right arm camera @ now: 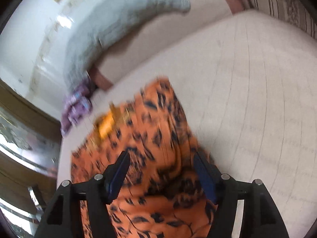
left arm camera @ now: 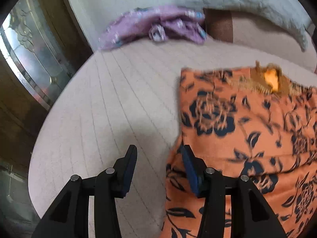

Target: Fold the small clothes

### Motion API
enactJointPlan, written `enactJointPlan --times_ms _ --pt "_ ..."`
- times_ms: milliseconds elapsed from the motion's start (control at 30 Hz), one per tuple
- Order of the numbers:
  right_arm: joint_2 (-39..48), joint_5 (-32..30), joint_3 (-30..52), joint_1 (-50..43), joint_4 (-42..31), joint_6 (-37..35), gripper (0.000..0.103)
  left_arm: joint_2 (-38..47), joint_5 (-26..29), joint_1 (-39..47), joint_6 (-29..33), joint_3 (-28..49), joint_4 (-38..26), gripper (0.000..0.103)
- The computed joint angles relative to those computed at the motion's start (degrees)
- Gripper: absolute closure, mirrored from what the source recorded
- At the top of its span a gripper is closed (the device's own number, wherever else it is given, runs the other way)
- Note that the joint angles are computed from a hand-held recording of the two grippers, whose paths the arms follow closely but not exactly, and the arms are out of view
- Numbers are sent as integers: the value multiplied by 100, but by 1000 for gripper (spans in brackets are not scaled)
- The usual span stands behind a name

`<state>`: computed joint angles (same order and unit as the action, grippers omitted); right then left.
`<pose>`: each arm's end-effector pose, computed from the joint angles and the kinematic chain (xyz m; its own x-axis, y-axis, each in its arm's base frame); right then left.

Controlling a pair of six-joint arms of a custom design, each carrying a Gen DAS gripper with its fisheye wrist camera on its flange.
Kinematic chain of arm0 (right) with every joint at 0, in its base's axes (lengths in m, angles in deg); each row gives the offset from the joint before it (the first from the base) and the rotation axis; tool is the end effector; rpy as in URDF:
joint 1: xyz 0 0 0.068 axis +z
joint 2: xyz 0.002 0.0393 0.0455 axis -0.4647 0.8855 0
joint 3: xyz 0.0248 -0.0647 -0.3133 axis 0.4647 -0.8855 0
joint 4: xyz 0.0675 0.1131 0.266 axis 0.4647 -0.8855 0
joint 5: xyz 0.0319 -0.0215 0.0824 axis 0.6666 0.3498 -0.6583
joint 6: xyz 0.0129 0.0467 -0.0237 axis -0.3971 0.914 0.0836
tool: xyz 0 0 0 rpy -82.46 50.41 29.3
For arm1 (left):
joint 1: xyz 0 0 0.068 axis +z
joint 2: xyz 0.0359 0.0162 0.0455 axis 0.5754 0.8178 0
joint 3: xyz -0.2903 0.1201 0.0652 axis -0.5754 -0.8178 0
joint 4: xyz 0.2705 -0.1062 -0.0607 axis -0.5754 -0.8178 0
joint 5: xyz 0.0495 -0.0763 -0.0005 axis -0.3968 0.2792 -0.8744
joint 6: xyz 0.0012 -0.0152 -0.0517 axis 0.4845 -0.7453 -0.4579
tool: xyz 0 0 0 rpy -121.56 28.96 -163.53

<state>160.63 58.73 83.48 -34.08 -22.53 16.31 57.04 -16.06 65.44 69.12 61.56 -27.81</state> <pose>0.2751 -0.0158 0.2789 -0.7655 0.4804 -0.4281 0.1861 0.8022 0.5673 0.2265 0.1301 0.2812 -0.8126 -0.0321 -0.5819 -0.1761 0.9653 0.1927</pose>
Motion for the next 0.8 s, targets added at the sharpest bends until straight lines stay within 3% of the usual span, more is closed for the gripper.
enactJointPlan --times_ms 133,333,367,400,600,700,800 --pt "442 -55 167 44 352 1 35 -74 289 -169 -198 -6 112 54" --pt "1456 455 589 654 503 -143 72 172 35 -626 -219 -63 359 54" --pt "1556 560 606 749 539 -187 85 213 -23 -668 -226 -67 345 54" --pt "1585 648 614 826 578 -241 90 280 -36 -671 -262 -42 303 54" --pt "1109 1312 630 1094 960 -338 93 366 58 -503 -468 45 608 54" --pt "1311 1634 656 1056 927 -398 93 611 -440 -727 -399 15 587 54" --pt "1872 1209 885 871 382 -298 88 624 -872 -950 -226 -217 882 54"
